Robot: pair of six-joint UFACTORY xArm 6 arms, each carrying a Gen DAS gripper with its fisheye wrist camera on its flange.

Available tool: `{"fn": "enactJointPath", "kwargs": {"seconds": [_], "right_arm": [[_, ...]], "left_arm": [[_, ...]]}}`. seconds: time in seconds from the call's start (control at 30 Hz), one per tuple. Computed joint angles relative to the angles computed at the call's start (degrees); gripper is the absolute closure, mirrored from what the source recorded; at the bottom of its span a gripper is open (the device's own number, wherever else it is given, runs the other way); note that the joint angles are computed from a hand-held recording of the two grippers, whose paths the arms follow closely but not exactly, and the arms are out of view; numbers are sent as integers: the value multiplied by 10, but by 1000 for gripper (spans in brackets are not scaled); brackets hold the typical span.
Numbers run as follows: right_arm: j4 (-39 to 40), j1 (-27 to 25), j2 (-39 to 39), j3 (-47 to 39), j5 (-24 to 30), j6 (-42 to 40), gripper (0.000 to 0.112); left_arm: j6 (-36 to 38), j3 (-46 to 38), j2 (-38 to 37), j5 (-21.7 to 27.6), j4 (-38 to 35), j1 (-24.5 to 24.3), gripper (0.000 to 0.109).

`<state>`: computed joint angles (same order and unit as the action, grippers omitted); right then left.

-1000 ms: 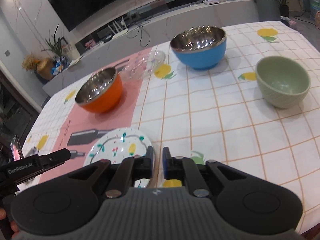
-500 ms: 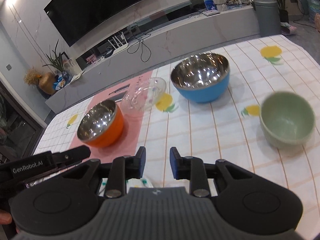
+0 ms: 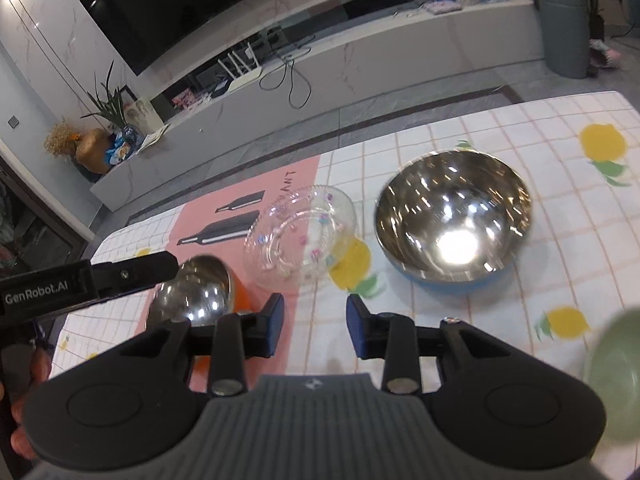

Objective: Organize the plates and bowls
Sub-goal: 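Move the left gripper to the clear glass plate and grasp its rim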

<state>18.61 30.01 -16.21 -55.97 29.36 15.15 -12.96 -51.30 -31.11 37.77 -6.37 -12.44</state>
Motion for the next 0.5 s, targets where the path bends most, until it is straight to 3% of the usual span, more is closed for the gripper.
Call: {"fn": "enactJointPath", "kwargs": {"seconds": [0.23, 0.43, 0.5], "right_arm": [[93, -26, 121, -127, 74, -30, 77], [107, -25, 173, -161, 95, 39, 77], [88, -21, 182, -161, 89, 75, 77]], "left_arm": [[136, -144, 156, 78, -84, 47, 61], [170, -224, 256, 136, -68, 69, 61], [179, -245, 282, 152, -55, 73, 71]]}}
